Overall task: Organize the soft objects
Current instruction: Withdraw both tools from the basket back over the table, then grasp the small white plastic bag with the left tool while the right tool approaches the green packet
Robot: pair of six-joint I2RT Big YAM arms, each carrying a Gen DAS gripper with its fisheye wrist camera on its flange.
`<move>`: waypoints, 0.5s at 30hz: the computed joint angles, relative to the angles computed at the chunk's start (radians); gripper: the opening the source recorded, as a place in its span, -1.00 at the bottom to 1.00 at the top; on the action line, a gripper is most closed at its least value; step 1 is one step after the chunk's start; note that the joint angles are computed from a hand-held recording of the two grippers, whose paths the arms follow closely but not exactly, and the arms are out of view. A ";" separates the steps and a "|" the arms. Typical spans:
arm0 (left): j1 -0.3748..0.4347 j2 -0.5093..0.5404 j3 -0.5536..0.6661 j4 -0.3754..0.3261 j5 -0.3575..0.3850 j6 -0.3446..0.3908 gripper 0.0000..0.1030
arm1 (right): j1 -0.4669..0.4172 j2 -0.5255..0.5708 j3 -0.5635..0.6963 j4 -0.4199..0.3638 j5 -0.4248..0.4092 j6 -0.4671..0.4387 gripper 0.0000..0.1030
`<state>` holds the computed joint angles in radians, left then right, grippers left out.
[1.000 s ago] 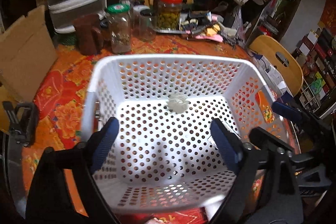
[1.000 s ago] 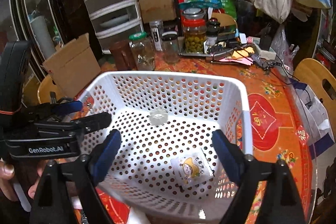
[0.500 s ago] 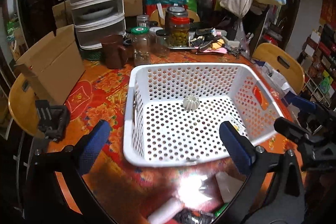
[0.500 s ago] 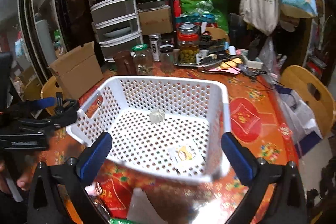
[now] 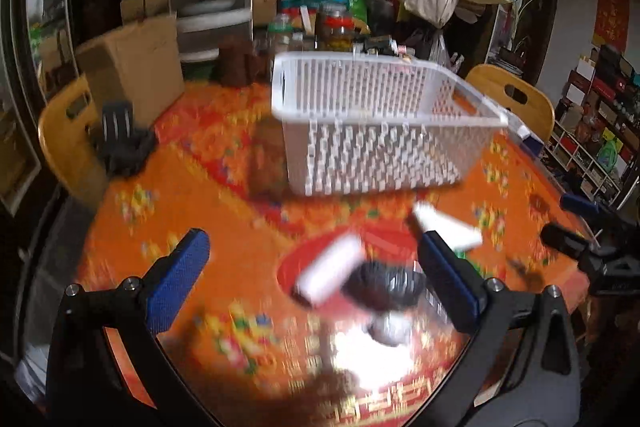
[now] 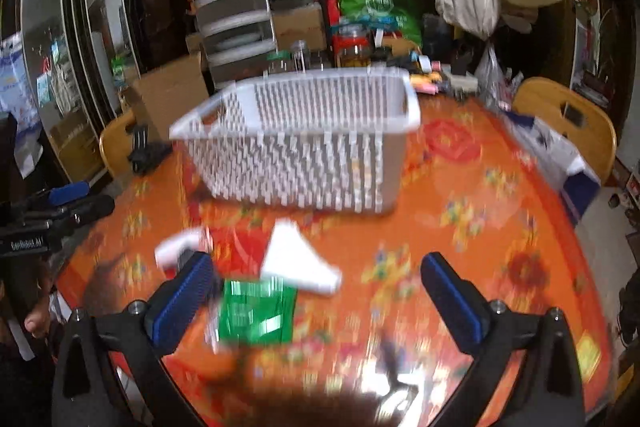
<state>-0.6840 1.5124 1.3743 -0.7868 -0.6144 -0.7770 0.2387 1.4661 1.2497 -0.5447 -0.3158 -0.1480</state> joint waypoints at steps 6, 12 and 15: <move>-0.058 -0.015 -0.112 0.092 0.008 -0.050 0.99 | -0.002 -0.064 -0.160 0.082 -0.043 0.055 1.00; -0.083 0.026 -0.152 0.166 0.043 -0.039 0.99 | 0.005 -0.082 -0.214 0.139 -0.085 0.079 0.91; -0.086 0.052 -0.151 0.187 0.049 -0.035 0.98 | 0.010 -0.047 -0.189 0.121 -0.091 0.083 0.65</move>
